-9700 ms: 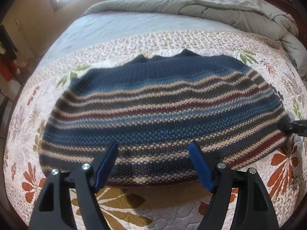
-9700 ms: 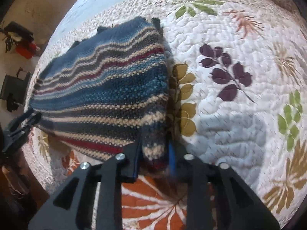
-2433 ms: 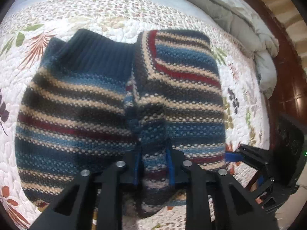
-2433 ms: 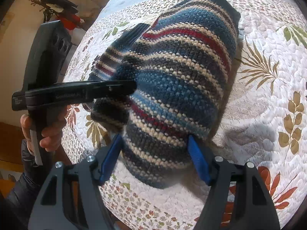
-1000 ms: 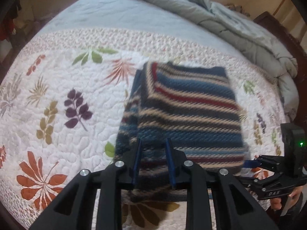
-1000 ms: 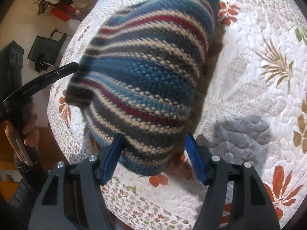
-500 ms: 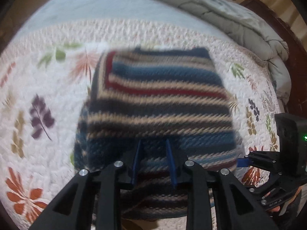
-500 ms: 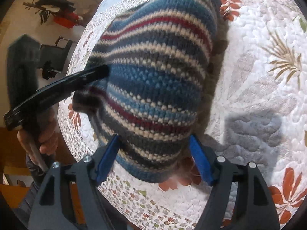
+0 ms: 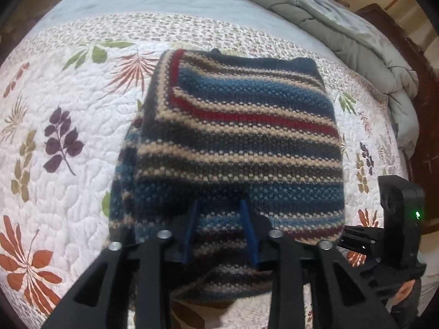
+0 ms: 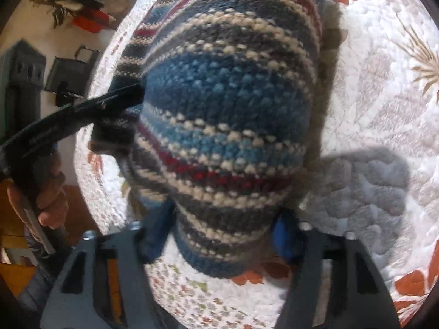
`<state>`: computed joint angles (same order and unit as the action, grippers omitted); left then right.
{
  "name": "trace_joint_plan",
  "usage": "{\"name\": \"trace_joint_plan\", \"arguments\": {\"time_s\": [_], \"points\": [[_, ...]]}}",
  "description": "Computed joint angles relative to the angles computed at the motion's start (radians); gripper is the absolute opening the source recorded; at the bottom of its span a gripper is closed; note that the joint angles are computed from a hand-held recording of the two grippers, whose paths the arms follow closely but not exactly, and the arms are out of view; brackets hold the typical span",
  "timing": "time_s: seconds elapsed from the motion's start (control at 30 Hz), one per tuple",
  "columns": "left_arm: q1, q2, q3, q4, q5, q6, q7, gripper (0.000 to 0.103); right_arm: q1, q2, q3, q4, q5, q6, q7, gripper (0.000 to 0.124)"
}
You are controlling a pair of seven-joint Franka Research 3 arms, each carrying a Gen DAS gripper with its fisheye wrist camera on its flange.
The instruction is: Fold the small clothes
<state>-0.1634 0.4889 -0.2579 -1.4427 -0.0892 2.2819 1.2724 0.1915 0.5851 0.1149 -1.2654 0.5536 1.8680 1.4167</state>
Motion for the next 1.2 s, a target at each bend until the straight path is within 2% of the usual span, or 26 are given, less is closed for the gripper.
{"name": "trace_joint_plan", "arguments": {"time_s": [0.13,0.4,0.5,0.6,0.7,0.77,0.83,0.93,0.97,1.13,1.2], "points": [[0.000,-0.010,0.005,-0.017,0.013,0.005,0.006,0.039,-0.016,-0.001,0.009,0.004,0.031,-0.010,-0.013,0.037],[-0.005,-0.039,0.001,-0.051,0.012,0.018,-0.010,0.041,-0.017,-0.064,-0.005,-0.034,0.004,0.004,-0.097,0.028],[-0.003,-0.053,-0.024,-0.068,-0.027,0.022,0.010,0.041,-0.024,-0.105,-0.021,-0.060,-0.022,-0.012,-0.117,0.028],[-0.011,-0.063,-0.042,-0.089,-0.059,0.035,0.041,0.041,-0.035,-0.150,-0.038,-0.117,-0.037,-0.037,-0.119,0.028],[-0.047,-0.053,-0.028,-0.080,-0.019,0.037,0.027,0.043,-0.028,-0.164,-0.048,-0.163,-0.057,-0.032,-0.114,0.031],[-0.071,-0.046,-0.011,-0.072,0.027,0.033,0.001,0.044,-0.025,-0.148,-0.048,-0.156,-0.059,-0.037,-0.099,0.035],[-0.079,-0.050,-0.007,-0.075,0.051,0.034,-0.012,0.044,-0.021,-0.132,-0.045,-0.128,-0.073,-0.051,-0.112,0.046],[-0.086,-0.065,-0.003,-0.079,0.079,0.036,-0.025,0.049,-0.021,-0.139,-0.048,-0.106,-0.079,-0.046,-0.109,0.049],[-0.088,-0.072,-0.001,-0.085,0.088,0.041,-0.029,0.053,-0.021,-0.148,-0.052,-0.102,-0.085,-0.035,-0.102,0.049],[-0.108,-0.108,0.017,-0.102,0.166,0.055,-0.076,0.058,0.009,-0.202,-0.074,-0.112,-0.179,0.107,-0.084,0.050],[-0.115,-0.123,0.021,-0.113,0.196,0.067,-0.086,0.060,0.008,-0.187,-0.065,-0.079,-0.174,0.123,-0.085,0.050]]}}
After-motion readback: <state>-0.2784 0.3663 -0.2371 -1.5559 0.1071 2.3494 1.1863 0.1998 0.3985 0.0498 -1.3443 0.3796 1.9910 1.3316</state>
